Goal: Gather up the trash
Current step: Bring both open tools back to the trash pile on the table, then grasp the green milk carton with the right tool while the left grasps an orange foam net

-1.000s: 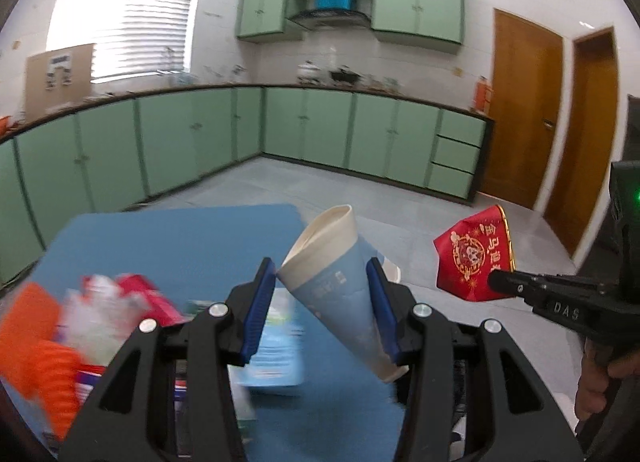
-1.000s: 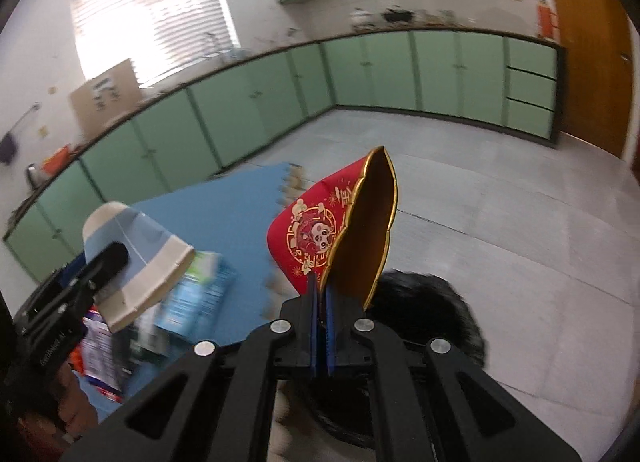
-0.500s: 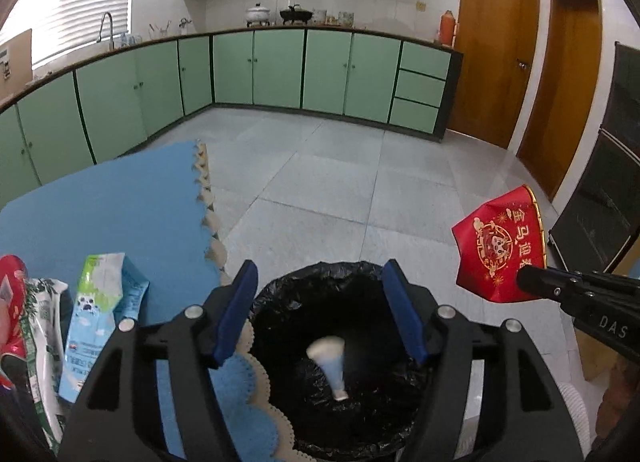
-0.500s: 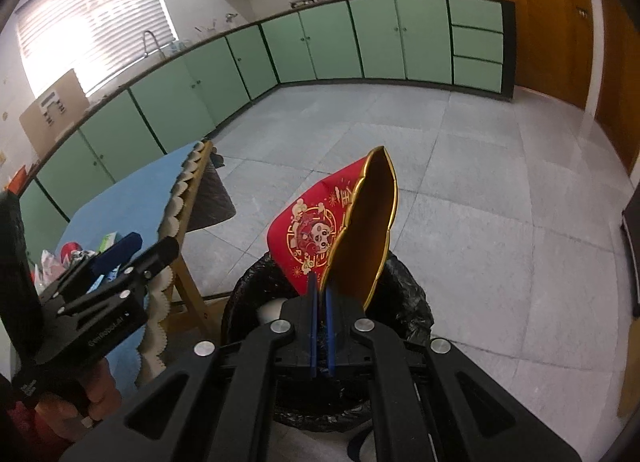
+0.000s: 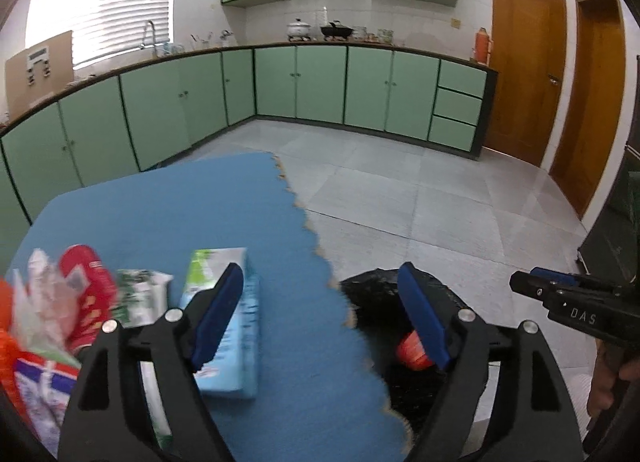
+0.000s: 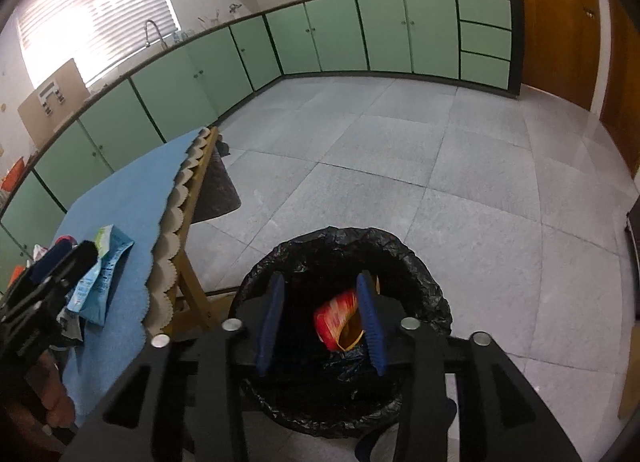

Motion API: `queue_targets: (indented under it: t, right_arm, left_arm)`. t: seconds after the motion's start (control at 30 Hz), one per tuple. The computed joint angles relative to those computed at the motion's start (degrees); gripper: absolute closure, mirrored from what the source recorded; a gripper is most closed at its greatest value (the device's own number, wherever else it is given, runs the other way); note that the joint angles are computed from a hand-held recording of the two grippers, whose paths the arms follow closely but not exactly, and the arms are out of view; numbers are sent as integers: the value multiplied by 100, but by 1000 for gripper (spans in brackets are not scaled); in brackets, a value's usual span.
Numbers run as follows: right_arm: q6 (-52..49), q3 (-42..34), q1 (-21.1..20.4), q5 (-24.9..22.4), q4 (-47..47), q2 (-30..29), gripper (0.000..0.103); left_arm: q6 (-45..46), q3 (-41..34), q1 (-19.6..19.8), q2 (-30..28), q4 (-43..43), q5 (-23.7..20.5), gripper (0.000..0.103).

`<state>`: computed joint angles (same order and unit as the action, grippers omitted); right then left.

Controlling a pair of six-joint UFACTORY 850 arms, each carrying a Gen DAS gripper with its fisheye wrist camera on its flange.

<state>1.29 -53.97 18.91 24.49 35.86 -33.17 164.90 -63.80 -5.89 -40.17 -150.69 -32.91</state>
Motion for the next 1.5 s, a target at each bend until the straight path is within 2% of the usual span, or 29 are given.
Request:
queue_targets:
  t: [0.1, 0.17, 0.27, 0.5, 0.63, 0.8, 1.13, 1.5]
  right_arm:
    - [-351, -1, 142, 133, 375, 72, 44]
    - [-491, -4, 275, 247, 544, 127, 31]
    - [-495, -28, 526, 463, 557, 177, 19]
    - [-861, -303, 1200, 968, 639, 81, 7]
    - [-932, -524, 1510, 1072, 544, -60, 7]
    - [-660, -832, 1743, 929, 226, -318, 7]
    - [-965, -1644, 1982, 469, 233, -1007, 25]
    - [-1333, -2297, 1931, 12, 550, -1497, 42]
  left_arm:
    - [266, 286, 167, 244, -189, -181, 18]
    - [410, 461, 262, 415, -319, -266, 16]
    - [626, 773, 498, 680, -555, -439, 13]
    - [1093, 1365, 1109, 1136, -1107, -778, 9]
    - [1281, 1556, 1427, 1244, -1301, -813, 8]
    - [1277, 1661, 1833, 1236, -1282, -818, 8]
    - [1113, 1586, 2318, 1033, -853, -799, 8]
    - [1001, 1389, 2324, 846, -764, -833, 8]
